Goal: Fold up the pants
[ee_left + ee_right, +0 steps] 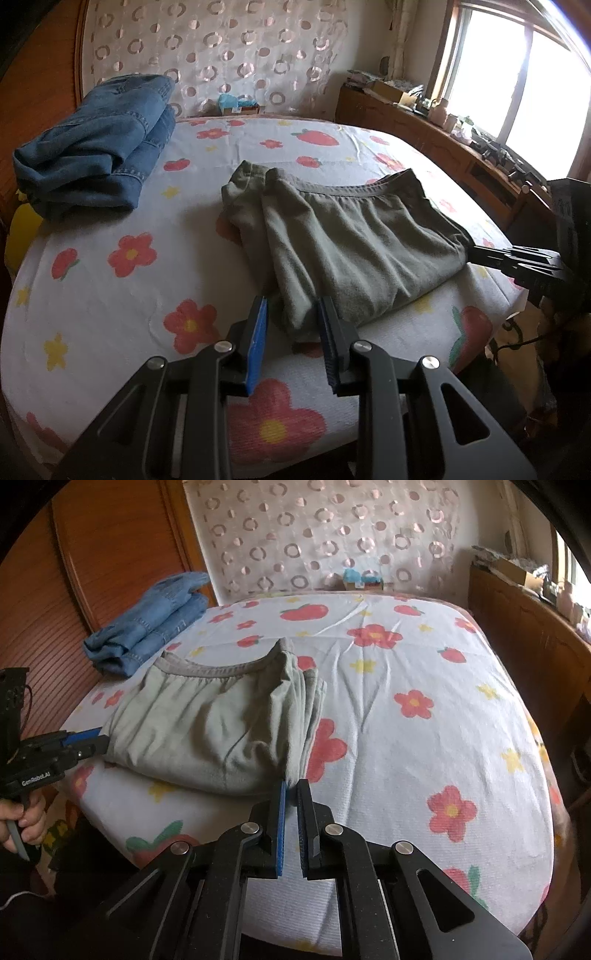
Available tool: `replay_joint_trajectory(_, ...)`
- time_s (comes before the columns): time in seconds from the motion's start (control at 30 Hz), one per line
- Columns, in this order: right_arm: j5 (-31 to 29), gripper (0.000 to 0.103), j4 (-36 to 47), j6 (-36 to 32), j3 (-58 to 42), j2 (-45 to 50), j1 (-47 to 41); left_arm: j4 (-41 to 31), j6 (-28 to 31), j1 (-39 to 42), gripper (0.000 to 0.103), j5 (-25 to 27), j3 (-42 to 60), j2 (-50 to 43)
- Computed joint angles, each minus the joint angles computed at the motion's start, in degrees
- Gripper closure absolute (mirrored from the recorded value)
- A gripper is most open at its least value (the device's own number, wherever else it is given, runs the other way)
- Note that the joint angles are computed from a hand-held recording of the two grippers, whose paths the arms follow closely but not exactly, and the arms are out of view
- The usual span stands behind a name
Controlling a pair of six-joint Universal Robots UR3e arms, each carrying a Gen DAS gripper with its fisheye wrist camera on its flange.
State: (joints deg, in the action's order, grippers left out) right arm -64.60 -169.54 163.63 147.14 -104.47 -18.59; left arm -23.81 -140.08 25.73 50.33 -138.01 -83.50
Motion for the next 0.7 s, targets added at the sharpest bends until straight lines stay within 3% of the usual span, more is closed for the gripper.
replay_joint_trajectory(0.13, -0.12, 0.1, -0.26, 0.21, -0.04, 0.25, 0.22, -3.07, 2.96, 1.97, 0.097, -2.63, -0.94, 2.75)
replay_joint_trajectory(0.37, -0.88, 0.1, -0.83, 0.1, -0.02, 0.89, 0.9, -11.32, 6.3, 4.19, 0.097, -4.23, 1.11, 6.59)
replay_joint_trajectory(0.7, 1.19, 0.1, 2.93, -1.04, -0.05, -3.27, -0.54, -8.36, 2.2, 1.9, 0.088, -2.25, 2.41, 5.26)
